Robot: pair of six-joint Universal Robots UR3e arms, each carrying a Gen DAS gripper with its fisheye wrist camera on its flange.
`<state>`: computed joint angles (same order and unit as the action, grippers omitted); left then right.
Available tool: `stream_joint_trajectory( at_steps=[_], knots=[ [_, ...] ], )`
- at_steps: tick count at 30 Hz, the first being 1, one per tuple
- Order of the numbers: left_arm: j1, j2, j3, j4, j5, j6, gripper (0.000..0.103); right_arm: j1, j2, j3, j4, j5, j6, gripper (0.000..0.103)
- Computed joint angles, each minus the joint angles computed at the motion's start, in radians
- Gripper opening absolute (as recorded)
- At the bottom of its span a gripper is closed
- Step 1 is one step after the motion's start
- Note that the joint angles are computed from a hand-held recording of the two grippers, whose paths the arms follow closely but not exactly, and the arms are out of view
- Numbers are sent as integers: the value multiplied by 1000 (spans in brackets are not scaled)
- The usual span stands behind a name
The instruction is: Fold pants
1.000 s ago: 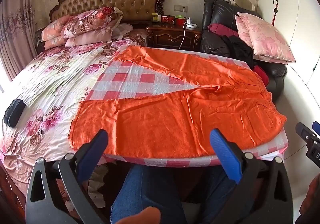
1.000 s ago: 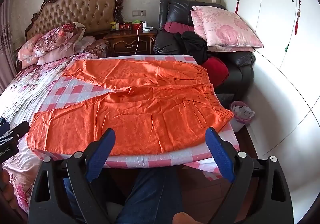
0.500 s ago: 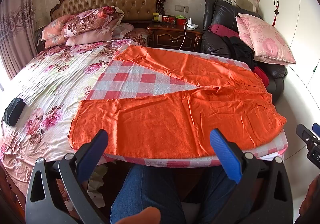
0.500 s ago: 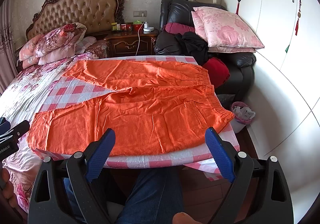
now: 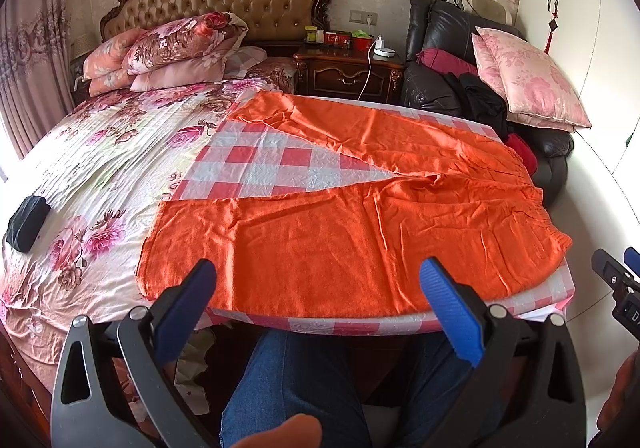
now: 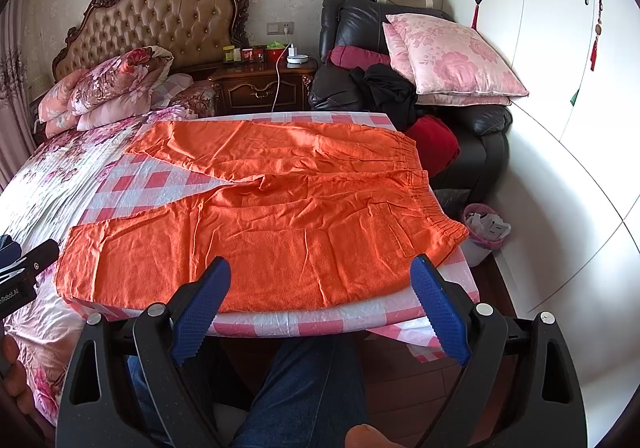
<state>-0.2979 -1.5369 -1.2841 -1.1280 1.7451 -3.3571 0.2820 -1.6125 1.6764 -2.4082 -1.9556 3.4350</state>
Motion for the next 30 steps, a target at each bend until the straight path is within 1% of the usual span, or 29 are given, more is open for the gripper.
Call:
stream_joint_trajectory(
  at_steps=[30],
  knots=[
    [5, -5, 19, -18, -12, 2, 102, -7, -5, 3, -2, 6, -3, 88]
  ],
)
